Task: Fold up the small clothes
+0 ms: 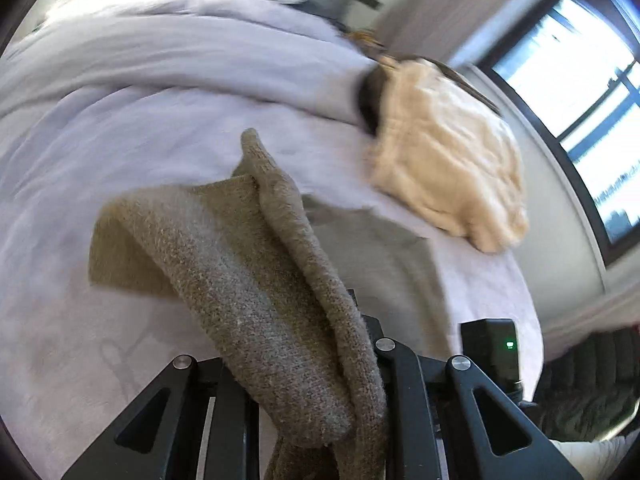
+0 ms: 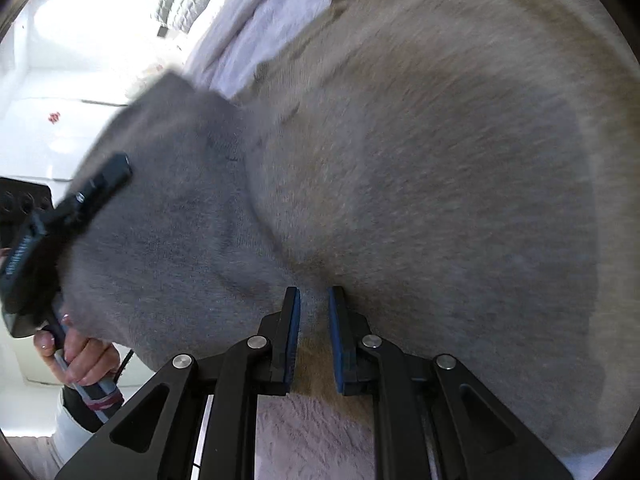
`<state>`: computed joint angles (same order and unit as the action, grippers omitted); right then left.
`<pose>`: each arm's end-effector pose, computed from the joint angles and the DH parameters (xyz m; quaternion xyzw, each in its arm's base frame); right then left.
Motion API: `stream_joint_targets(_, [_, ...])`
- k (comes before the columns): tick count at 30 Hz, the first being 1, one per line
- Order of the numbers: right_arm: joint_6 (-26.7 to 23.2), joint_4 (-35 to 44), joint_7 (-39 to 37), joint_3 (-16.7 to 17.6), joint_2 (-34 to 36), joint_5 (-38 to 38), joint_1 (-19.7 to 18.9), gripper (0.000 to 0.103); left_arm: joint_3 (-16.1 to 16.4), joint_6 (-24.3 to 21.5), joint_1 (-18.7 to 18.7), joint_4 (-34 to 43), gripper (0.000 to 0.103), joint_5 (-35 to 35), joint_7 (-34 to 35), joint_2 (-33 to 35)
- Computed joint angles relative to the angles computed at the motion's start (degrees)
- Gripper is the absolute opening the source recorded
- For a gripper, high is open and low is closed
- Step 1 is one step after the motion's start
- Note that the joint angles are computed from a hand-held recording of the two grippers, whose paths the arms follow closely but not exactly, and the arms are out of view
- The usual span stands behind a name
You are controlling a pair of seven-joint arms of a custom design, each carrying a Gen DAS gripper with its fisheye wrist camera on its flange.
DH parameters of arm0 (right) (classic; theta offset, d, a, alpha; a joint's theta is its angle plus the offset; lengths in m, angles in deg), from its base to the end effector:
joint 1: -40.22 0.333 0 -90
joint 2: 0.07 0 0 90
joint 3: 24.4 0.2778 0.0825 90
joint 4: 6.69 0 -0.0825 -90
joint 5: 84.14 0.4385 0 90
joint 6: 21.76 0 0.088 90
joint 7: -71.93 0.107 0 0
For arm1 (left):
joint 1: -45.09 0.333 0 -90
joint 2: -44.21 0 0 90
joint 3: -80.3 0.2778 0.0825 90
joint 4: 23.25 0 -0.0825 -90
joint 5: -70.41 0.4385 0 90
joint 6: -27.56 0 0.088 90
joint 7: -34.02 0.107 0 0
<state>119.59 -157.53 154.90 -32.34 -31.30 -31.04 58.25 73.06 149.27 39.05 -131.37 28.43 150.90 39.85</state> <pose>0.4620 0.0854 0.3987 -0.5280 0.7479 0.1651 0.3668 0.6022 -0.1746 0.5279 0.5144 -0.7796 0.3464 0.0867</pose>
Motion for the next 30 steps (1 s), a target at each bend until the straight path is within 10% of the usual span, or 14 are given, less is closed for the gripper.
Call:
stream_joint_targets(10, [-0.52,-12.12,2.26,-7.18,-14.63,-4.2,-8.11,0.018,-6.87,3.87,-8.08,3.39,0.022,14.51,-2.87,6.4])
stream_joint_targets(16, [-2.71,-13.89,-0.31,-9.39,-16.39,-3.43,-9.95,0.018,-6.71,7.01,-8.24,0.96,0.083,9.29,-2.59,3.68])
stream_joint_targets(23, [-1.29,-13.97,-2.94,-11.62,-16.42,2.55,-10.93,0.02,-4.46,11.4,-8.07,-2.31,0.084,10.19,-2.21,-2.03])
stream_joint_targets(26, [-0.21,-15.13,-4.96,-14.9,-17.92,7.64,-12.1,0.051,-3.6,13.71,-6.78,-4.11,0.084,14.84,-7.01,-2.81])
stream_joint_targets(30, [-2.61,-14.83,-11.47,-21.04,-16.72,18.35,-11.89,0.055,-3.05,12.5,-4.87,-5.76,0.084,22.43,-16.25,-1.84])
